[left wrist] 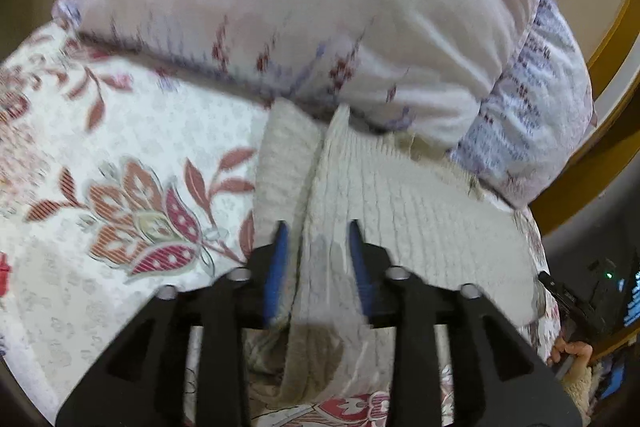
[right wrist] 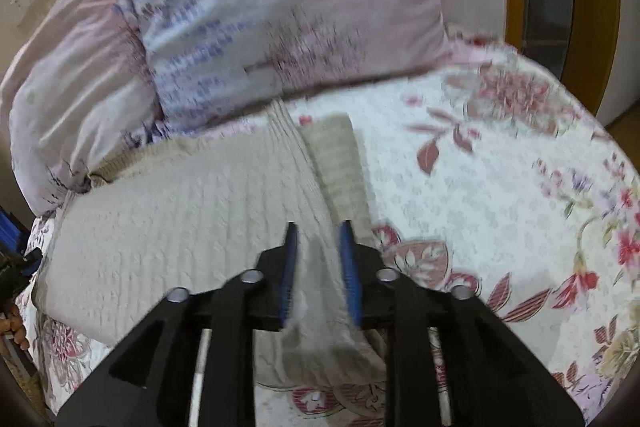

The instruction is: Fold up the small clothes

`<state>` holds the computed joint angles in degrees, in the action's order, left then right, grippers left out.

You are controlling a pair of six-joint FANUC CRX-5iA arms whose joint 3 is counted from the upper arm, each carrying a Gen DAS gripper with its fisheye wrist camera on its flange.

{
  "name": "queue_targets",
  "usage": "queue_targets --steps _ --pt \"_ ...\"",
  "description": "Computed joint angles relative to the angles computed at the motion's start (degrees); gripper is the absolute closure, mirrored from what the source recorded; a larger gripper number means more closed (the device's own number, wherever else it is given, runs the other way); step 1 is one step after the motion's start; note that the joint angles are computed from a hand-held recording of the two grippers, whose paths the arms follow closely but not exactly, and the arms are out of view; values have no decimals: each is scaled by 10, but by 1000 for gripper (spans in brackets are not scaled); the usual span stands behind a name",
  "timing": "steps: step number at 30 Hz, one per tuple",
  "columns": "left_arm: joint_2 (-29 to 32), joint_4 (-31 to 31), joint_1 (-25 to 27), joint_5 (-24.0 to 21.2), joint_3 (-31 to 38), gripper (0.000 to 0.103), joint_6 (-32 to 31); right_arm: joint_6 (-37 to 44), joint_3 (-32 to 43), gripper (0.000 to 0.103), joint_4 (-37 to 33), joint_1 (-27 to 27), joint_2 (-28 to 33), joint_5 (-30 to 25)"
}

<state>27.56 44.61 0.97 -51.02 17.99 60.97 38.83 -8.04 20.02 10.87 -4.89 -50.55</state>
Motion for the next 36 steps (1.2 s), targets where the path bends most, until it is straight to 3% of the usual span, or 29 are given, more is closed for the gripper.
queue_targets --steps 3,7,11,14,17,22,24,26,31,36 --pt "-19 21 -11 29 -24 55 -41 33 13 73 -4 14 7 9" --pt "-21 21 -31 22 -25 53 -84 95 50 73 -46 30 35 2" --pt "-9 -17 -40 6 -7 52 -65 121 69 71 -57 43 56 -8" --pt "4 -50 -39 -15 10 52 -35 137 93 60 -58 53 84 -52" --pt "-2 -53 -43 -3 -1 47 -56 125 77 59 -6 73 86 -54" --pt "-2 11 -30 -6 -11 35 -56 122 92 59 -10 77 89 -51" --pt "-5 37 -23 13 -20 27 -47 130 101 59 -17 79 93 -35" --pt "0 41 -13 18 -12 26 -12 145 121 59 -28 85 105 -34" --pt "40 20 8 -17 46 26 93 181 170 59 -59 101 142 -34" --pt "66 58 13 -48 57 26 123 201 223 53 -74 108 187 -65"
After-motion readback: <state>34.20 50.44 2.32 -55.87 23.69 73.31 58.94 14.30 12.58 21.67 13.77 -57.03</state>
